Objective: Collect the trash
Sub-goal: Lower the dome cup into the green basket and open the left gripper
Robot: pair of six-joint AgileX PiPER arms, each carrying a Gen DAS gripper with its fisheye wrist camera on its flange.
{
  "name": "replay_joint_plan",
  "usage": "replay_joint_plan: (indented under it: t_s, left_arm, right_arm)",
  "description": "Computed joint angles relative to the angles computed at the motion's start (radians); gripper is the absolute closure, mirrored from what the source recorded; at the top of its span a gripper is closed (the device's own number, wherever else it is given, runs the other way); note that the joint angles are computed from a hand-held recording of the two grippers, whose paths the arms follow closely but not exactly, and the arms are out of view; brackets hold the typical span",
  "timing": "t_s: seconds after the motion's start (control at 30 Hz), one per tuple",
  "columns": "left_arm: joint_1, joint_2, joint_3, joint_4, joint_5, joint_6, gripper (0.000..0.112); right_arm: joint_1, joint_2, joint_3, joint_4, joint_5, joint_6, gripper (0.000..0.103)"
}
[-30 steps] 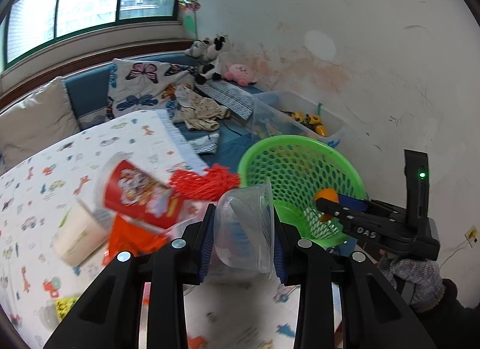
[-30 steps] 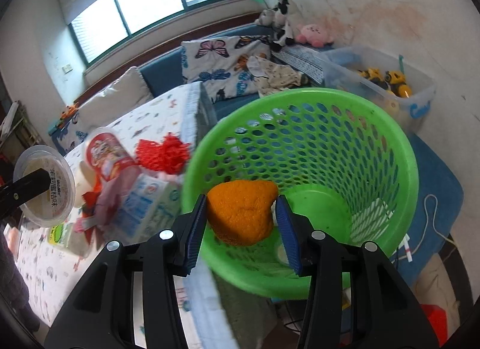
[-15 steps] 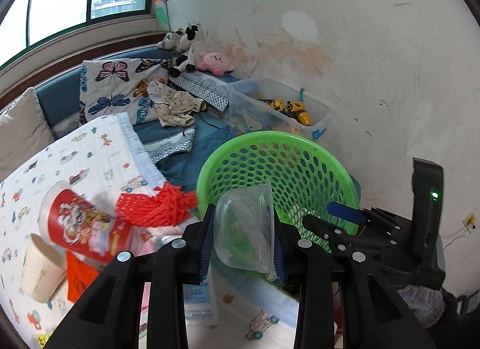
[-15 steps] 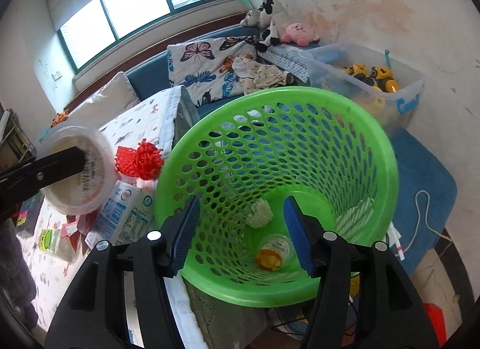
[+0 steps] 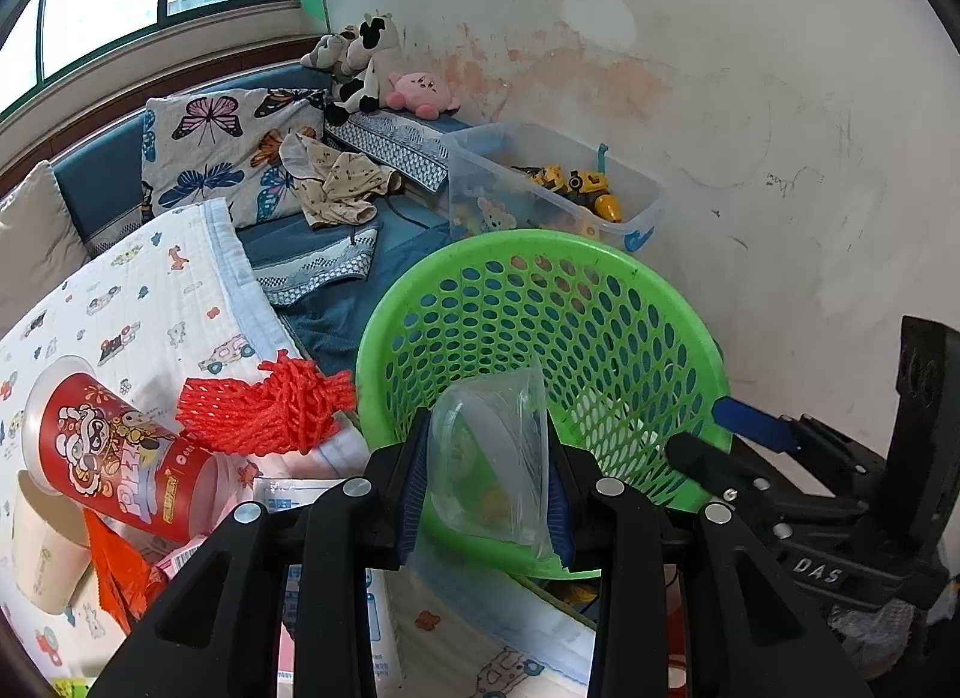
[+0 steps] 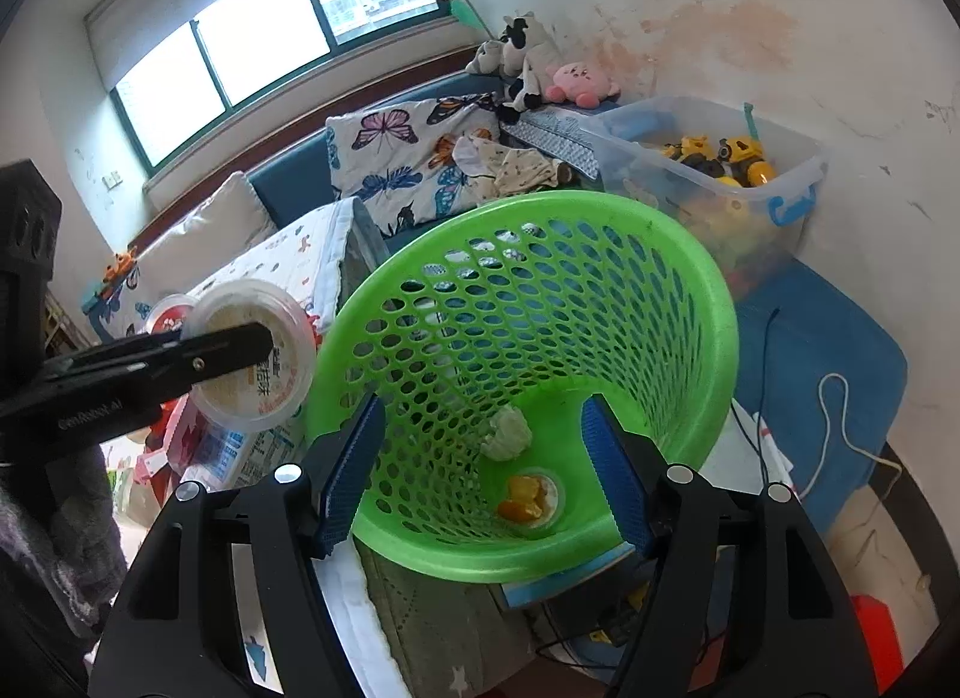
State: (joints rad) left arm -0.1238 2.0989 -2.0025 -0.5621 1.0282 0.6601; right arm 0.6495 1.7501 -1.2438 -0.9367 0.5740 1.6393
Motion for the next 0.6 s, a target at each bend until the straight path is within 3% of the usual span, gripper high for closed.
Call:
replay_joint_plan:
  t_s: [0.6]
  left_arm:
    - [-0.039, 0.068, -0.095, 0.041, 0.035, -0.063, 0.079]
  right_arm:
    - [-0.007, -0.028, 0.06, -0.055, -0.024, 0.097, 0.034]
